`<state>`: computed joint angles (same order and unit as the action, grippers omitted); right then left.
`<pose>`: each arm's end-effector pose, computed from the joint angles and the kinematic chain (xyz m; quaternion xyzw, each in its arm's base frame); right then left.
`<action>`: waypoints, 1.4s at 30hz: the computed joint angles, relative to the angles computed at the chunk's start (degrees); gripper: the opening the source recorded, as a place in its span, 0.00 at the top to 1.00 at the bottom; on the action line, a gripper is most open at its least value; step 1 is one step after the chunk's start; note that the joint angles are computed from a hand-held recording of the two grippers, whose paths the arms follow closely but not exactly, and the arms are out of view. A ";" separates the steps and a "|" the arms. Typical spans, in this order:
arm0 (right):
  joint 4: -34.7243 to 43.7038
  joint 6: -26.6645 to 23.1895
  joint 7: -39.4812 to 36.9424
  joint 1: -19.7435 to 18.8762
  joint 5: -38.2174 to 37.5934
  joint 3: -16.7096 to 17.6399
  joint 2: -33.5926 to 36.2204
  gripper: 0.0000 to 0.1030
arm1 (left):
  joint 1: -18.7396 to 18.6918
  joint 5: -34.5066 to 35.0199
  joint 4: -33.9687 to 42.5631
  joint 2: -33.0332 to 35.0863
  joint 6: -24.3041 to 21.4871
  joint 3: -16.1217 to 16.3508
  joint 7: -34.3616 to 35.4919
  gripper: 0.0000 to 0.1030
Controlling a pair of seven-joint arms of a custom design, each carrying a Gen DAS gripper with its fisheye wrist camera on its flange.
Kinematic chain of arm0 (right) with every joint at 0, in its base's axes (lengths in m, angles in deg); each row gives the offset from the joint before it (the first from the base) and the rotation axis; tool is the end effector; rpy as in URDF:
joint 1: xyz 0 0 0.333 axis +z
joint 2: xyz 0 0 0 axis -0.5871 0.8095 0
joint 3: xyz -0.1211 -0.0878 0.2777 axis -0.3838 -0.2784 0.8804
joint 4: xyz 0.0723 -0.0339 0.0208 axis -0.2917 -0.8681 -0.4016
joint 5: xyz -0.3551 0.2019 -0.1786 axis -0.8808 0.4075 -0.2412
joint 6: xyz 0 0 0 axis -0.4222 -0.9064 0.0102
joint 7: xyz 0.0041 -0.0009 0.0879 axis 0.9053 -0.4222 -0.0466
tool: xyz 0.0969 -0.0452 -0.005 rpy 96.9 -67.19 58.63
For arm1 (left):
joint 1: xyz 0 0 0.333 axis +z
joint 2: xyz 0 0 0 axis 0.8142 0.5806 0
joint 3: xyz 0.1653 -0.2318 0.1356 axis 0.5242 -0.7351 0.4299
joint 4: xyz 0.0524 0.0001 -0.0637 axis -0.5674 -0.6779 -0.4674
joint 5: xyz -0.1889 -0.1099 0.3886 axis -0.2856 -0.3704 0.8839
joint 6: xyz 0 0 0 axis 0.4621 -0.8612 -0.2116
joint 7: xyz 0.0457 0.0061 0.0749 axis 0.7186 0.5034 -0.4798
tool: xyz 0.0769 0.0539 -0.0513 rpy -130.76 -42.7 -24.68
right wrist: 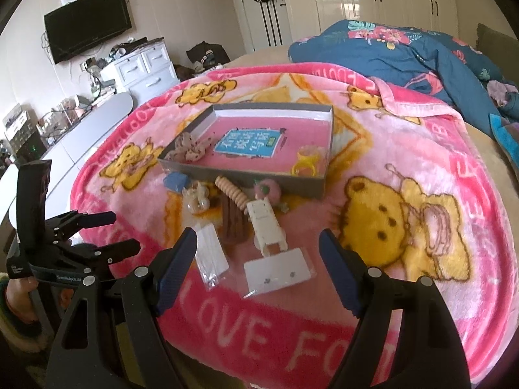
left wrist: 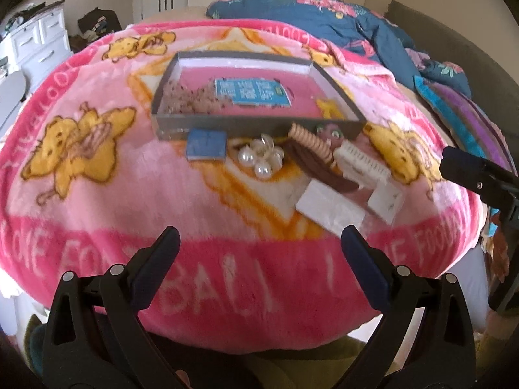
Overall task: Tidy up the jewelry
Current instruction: 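Grasp the clear packet with the left tool while the right grasps the white claw clip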
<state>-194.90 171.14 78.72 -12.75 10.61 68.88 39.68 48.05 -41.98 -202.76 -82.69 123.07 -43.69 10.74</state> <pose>0.5963 0.3724 0.4656 -0.8350 0.3965 -0.0494 0.3783 0.4846 -0.1853 0.4281 -0.7537 0.5764 -0.2472 0.1963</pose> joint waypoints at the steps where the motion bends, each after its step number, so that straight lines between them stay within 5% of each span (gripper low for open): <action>1: -0.02 -0.14 0.04 0.03 -0.21 -0.06 0.10 0.26 | -0.54 -0.85 -0.12 0.20 0.32 0.36 0.56 0.10; 9: -0.01 -1.25 -0.23 -0.16 -1.34 -0.29 0.83 0.26 | -4.48 -8.88 1.50 3.89 1.20 2.20 7.46 0.10; 16: 3.61 -4.56 -1.03 -0.49 -2.93 -0.42 3.72 0.37 | -8.71 -23.81 3.27 8.04 4.37 5.14 18.58 0.11; 24: 7.15 -5.81 1.39 -0.42 -6.37 -0.87 7.46 0.42 | -12.11 -49.23 6.12 11.77 6.59 6.89 35.78 0.33; 27: 8.20 -6.01 2.52 -0.62 -7.27 -1.09 8.47 0.43 | -10.97 -53.09 8.06 13.67 6.36 5.51 37.92 0.42; 34: 10.60 -7.67 2.52 -1.87 -7.42 -0.88 10.25 0.48 | -6.99 -47.00 11.86 18.13 5.84 2.14 32.19 0.46; 38: 12.48 -10.54 1.21 -2.80 -5.72 -0.07 11.36 0.52 | -5.27 -41.61 12.31 18.68 4.43 1.45 27.31 0.63; 42: 14.44 -14.05 -1.06 -3.22 -3.30 0.91 12.57 0.55 | -4.69 -45.17 10.88 17.62 5.08 1.15 30.76 0.71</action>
